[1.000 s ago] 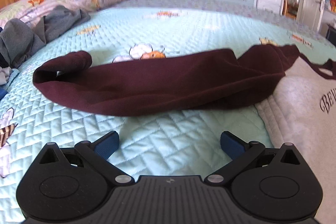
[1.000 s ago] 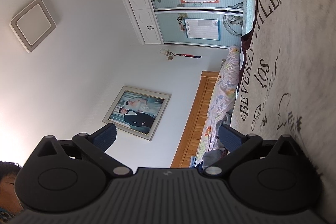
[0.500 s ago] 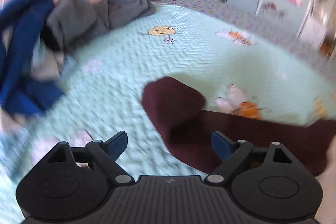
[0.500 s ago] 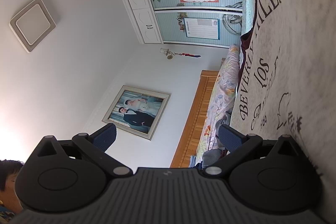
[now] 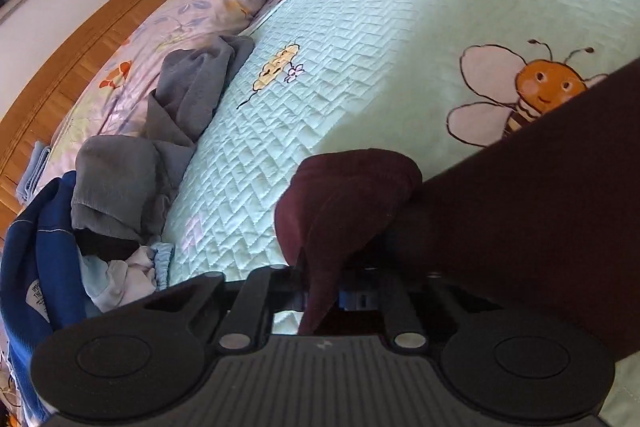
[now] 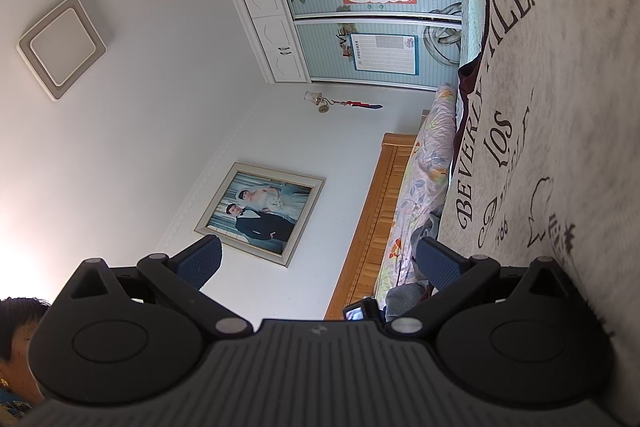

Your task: Fold clothes

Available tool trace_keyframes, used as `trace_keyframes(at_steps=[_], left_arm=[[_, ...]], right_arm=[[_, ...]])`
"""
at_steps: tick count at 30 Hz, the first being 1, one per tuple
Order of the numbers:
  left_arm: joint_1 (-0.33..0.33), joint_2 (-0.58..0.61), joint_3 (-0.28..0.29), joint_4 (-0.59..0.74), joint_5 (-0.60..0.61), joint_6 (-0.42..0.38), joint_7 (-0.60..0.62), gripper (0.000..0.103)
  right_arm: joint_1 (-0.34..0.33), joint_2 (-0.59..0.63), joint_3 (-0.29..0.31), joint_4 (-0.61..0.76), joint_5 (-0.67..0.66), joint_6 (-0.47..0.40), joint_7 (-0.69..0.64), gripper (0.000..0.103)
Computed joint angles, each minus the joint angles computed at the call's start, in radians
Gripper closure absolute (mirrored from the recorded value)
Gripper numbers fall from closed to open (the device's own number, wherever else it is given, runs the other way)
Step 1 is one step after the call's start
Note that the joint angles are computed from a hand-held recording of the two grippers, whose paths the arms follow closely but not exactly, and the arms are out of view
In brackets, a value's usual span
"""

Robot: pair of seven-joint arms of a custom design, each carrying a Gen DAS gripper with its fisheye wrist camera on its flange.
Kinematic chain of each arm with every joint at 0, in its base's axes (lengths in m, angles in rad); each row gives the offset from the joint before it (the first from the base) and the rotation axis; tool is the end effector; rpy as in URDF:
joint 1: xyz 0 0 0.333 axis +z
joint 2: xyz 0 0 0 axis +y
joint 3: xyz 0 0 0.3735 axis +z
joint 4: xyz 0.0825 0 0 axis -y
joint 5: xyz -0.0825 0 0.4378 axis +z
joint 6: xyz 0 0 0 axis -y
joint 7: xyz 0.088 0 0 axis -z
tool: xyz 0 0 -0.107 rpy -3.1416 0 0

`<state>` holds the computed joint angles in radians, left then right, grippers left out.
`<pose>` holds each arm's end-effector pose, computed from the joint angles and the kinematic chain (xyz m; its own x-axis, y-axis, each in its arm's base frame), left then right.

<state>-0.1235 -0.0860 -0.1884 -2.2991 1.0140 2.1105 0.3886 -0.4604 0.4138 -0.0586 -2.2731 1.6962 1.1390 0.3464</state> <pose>0.5257 -0.1290 0.4179 0.3820 -0.7482 -0.5424 -0.8518 -0.0574 -0.5207 0.5196 -0.1427 0.2577 0.3047 0.3009 -0.9037 -0.8749 0.4634 -0.1407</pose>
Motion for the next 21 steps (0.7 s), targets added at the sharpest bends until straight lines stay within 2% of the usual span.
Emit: trace_keyframes(at_steps=[2, 6, 10, 12, 13, 14, 15, 17, 19, 21], left_arm=[[0.013, -0.040, 0.011, -0.021, 0.008, 0.046, -0.048, 0.094], [0.031, -0.114, -0.008, -0.025, 0.128, 0.048, -0.149, 0.095], [0.061, -0.230, -0.037, -0.051, 0.333, 0.122, -0.374, 0.096], [0.074, -0.239, -0.039, -0.055, 0.335, 0.122, -0.433, 0.095], [0.075, -0.221, -0.031, -0.053, 0.275, 0.110, -0.406, 0.095], [0.072, -0.197, -0.018, -0.052, 0.187, 0.098, -0.352, 0.092], [0.069, -0.172, -0.004, -0.052, 0.094, 0.084, -0.301, 0.081], [0.064, -0.133, 0.022, -0.065, -0.088, 0.052, -0.230, 0.079], [0.064, -0.138, 0.004, -0.091, -0.129, -0.021, -0.292, 0.069], [0.055, -0.135, -0.023, -0.081, -0.120, -0.134, -0.331, 0.033]], right_arm=[[0.000, 0.001, 0.000, 0.003, 0.000, 0.000, 0.002, 0.000], [0.000, 0.000, 0.001, 0.002, 0.001, 0.001, 0.003, 0.000], [0.001, 0.001, 0.002, 0.002, 0.001, 0.001, 0.001, 0.000], [0.001, 0.000, 0.002, 0.001, 0.002, 0.002, 0.000, 0.000], [0.002, 0.000, 0.002, 0.000, 0.002, 0.002, -0.001, 0.000], [0.002, 0.000, 0.002, 0.000, 0.001, 0.002, -0.001, 0.000], [0.002, 0.000, 0.002, -0.001, 0.001, 0.001, -0.002, 0.000], [0.002, 0.001, 0.002, -0.001, 0.001, 0.001, -0.002, 0.000], [0.002, 0.002, 0.002, -0.001, 0.001, 0.001, -0.003, 0.000], [0.002, 0.005, 0.002, 0.000, 0.000, 0.000, -0.005, 0.000]])
